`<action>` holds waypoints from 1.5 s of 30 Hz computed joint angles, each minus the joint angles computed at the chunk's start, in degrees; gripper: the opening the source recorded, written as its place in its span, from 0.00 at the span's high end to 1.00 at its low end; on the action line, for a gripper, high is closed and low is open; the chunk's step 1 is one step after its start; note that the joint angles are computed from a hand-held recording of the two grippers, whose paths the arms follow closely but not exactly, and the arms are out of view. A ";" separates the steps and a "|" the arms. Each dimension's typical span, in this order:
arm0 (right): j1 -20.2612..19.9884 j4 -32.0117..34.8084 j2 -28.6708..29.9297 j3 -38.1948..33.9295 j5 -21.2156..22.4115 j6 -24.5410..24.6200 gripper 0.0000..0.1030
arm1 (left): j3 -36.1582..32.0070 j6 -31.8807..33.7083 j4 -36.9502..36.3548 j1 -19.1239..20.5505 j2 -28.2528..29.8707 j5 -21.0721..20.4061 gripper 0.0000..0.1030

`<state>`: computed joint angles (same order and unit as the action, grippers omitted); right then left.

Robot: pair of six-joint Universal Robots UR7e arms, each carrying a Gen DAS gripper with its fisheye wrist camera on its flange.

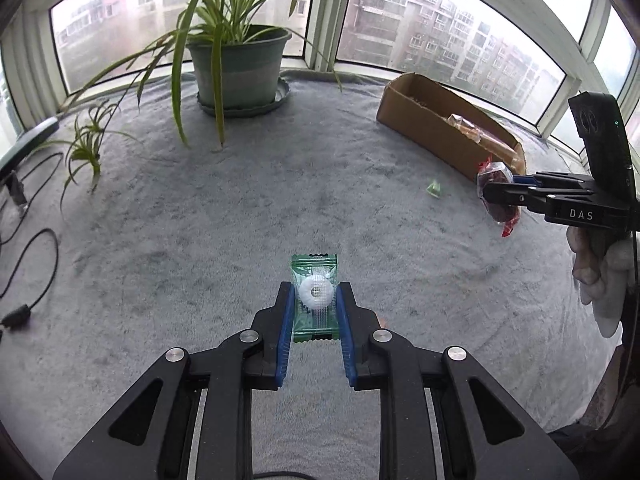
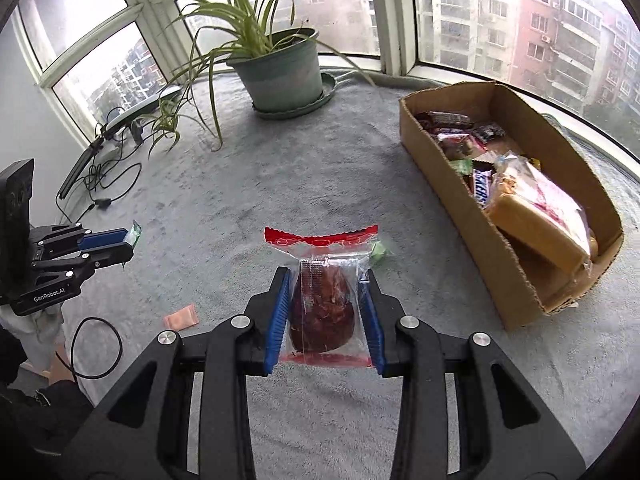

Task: Organize snacks
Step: 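Carry the mint packet and pastry bag over the cardboard box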

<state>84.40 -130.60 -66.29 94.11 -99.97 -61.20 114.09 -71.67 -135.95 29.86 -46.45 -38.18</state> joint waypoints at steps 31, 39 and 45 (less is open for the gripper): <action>-0.65 -10.72 4.66 -11.98 5.42 10.94 0.65 | -20.57 36.46 -22.05 8.31 11.91 3.89 0.81; 0.09 -11.65 11.21 -19.96 1.15 11.63 0.65 | -33.53 48.06 -23.58 11.54 19.16 1.17 0.81; 0.67 -12.49 15.62 -25.27 -0.73 12.31 0.65 | -42.48 51.28 -21.28 13.89 24.27 -0.53 0.81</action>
